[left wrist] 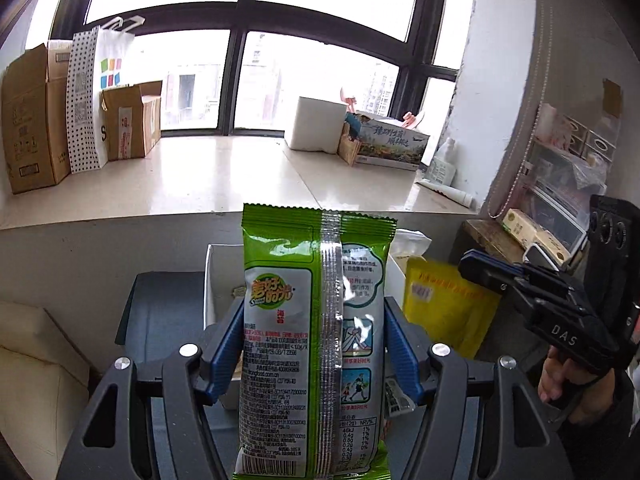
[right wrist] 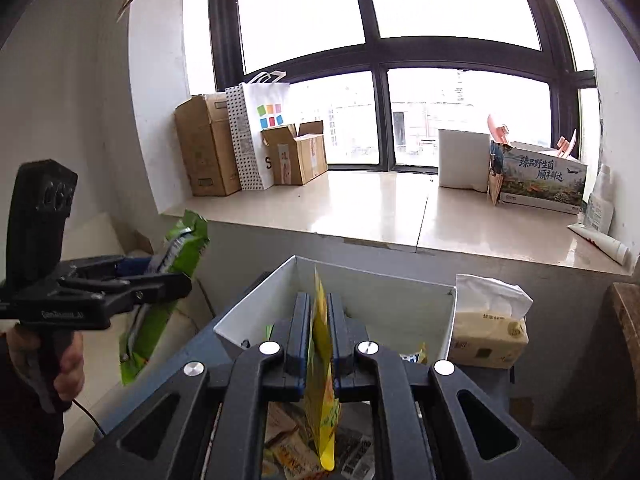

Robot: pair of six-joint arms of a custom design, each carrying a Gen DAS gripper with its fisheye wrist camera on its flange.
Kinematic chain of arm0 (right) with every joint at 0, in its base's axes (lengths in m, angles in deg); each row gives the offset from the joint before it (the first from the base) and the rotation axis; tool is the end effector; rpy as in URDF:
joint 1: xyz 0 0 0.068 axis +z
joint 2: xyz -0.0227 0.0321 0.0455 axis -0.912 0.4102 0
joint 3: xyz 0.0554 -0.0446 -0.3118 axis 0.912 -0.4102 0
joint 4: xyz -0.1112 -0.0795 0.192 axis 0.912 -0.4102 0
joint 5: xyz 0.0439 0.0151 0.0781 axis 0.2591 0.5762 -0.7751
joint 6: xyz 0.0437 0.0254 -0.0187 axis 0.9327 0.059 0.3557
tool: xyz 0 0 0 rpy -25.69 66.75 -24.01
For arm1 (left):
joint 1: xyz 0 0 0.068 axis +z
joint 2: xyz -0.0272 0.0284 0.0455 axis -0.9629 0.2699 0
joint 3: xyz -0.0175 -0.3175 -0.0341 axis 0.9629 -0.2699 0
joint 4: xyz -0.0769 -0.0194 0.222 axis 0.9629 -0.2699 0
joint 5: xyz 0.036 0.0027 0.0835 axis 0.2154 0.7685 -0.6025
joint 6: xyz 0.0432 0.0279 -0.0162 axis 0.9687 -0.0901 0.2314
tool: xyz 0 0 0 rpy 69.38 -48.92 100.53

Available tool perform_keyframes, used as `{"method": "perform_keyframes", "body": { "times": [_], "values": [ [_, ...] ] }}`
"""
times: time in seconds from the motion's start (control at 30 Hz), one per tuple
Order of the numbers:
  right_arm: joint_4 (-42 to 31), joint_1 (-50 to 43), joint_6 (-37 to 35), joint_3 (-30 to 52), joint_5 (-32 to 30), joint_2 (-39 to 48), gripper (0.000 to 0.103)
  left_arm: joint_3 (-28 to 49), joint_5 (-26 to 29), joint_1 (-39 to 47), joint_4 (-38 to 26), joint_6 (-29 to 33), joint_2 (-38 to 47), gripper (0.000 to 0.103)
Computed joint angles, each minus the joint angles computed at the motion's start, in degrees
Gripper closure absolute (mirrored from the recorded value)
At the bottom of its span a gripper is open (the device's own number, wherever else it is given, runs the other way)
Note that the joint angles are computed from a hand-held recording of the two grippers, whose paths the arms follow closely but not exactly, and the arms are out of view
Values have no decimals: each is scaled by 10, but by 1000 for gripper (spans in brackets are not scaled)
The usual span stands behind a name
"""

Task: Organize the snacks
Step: 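Lower both packets into the white box and open both grippers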

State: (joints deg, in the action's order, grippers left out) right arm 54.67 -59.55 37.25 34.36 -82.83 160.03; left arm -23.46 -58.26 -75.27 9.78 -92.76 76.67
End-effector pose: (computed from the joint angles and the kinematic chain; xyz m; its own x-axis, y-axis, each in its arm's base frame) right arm 0.2418 0.0427 0.3410 -0.4590 -0.1633 -0.8733 -0.5438 0.8289 0.1308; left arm 0.2267 -0.0130 0.3416 -0.6203 -0.0523 -0.7826 0.1801 0.9616 -0.2071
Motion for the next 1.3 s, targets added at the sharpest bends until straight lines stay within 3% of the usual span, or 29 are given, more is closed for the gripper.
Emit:
{"method": "perform_keyframes", "body": {
  "times": [0.1,0.23,0.33,0.47,0.53,0.57,0.6,0.67,0.83,1.0,1.17,1.23,1.3],
  "values": [
    [2,3,24,63,11,83,102,37,-38,-16,24,-6,98,33],
    [-8,16,9,114,73,155,102,74,-68,-23,27,-4,192,33],
    [-7,-6,22,110,48,168,102,63,-67,-22,48,-2,211,33],
    [-7,-31,-10,60,7,127,99,34,-66,-22,67,-1,192,33],
    [-13,-43,-26,32,-2,96,67,26,-54,-18,68,-2,176,33],
    [-8,-49,-34,11,-7,76,19,21,-54,-20,71,-3,166,33],
    [-4,-57,-41,-10,-17,57,0,19,-56,-21,70,-3,157,33],
    [0,-69,-59,-57,-36,13,0,18,-49,-22,62,-3,141,33],
    [-53,-61,-108,-156,4,-74,0,13,-58,-36,54,-1,107,33],
    [-111,-84,-163,-259,-11,-142,0,21,-67,-40,50,5,112,33],
    [-67,-39,-139,-363,63,-184,0,45,-58,-35,65,-7,156,33],
    [-50,-41,-137,-385,50,-170,0,60,-55,-35,75,-11,184,29],
    [-23,-2,-105,-403,92,-171,0,84,-70,-40,66,-10,220,11]
  ]
}}
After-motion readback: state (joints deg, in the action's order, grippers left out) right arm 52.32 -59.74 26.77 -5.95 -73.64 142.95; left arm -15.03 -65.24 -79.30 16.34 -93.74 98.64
